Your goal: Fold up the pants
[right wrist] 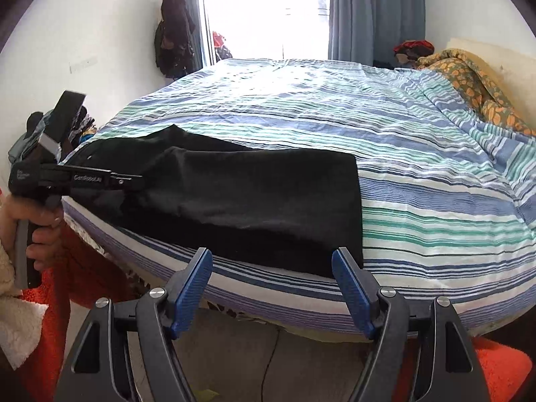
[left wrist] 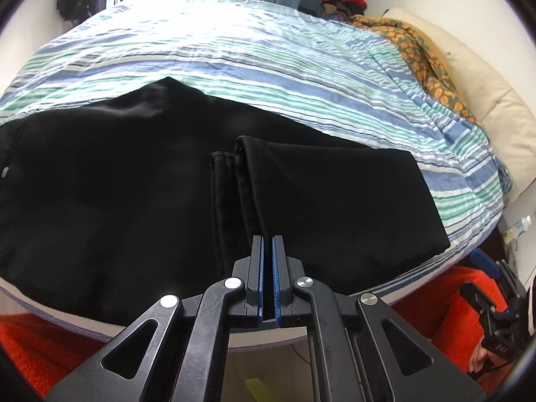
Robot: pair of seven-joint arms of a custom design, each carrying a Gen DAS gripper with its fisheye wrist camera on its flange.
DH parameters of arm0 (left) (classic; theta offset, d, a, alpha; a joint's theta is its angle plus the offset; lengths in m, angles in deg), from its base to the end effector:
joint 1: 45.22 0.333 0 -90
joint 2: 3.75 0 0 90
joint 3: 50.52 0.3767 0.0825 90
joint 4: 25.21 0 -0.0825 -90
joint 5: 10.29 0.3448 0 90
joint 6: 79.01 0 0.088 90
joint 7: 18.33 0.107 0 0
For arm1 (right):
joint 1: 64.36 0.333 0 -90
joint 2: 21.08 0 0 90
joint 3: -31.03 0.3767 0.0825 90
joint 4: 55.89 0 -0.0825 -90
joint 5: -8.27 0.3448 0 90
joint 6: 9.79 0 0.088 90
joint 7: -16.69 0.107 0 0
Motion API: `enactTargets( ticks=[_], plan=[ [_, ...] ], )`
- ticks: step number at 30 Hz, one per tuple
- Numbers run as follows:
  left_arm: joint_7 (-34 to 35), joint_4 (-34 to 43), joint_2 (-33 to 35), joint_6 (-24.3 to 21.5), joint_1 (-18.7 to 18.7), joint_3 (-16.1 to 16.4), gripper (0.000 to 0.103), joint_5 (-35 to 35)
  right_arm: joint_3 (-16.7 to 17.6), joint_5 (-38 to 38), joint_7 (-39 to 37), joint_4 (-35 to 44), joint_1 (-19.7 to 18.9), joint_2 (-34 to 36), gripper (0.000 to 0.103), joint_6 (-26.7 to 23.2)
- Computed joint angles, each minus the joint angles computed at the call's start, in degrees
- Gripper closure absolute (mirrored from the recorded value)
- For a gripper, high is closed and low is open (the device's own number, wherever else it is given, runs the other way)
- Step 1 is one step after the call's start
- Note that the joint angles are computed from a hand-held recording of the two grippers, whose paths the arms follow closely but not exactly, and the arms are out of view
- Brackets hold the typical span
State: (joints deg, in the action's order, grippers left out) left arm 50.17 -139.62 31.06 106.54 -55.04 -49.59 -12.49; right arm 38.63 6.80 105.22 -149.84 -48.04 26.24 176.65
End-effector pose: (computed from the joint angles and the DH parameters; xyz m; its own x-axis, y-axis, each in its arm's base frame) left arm 0.6567 -0.1006 0.3072 0.1772 -0.9577 0.2268 -0.7901 -0.2758 -0.5474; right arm 0.6967 0.2804 0.3010 0.4006 -0.9141 -0.0629 -0.6589 -0.2397 -0.7130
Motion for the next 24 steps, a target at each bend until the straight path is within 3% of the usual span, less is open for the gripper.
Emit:
enactTargets(
  ticks=[3, 7, 11, 14, 24],
  plan=[
    [-0.6, 1.3, 1.1, -2.8, -1.9, 2.1, 0.101, 0.2, -2.3, 1.2, 1.5, 1.7, 1.6, 0.5, 0.029, -2.9],
    [-1.6, 1.6, 1.3, -3.0, -4.8, 5.1, 0.094, 1.7, -13.6, 1.7, 6.1, 3.1, 10.0, 0.9, 0.029, -6.0],
    [-2.8, -0.9, 0.4, 1.8, -7.9, 8.7, 0.059, 1.4, -19.9, 0.6, 10.5, 3.9, 14.6, 1.6, 0.029, -7.6],
    [-2.2, -1.7, 0.3, 3.5, -9.4, 10.4, 0.058, -0.3, -21.4, -1.2, 12.6, 4.8, 15.6, 2.2, 0.029, -9.1],
    [-1.7, -1.0, 0.8, 2.2, -9.8, 11.3, 0.058, -3.0, -23.2, -7.0, 16.9, 6.4, 16.8, 3.0, 0.029, -11.5]
  ],
)
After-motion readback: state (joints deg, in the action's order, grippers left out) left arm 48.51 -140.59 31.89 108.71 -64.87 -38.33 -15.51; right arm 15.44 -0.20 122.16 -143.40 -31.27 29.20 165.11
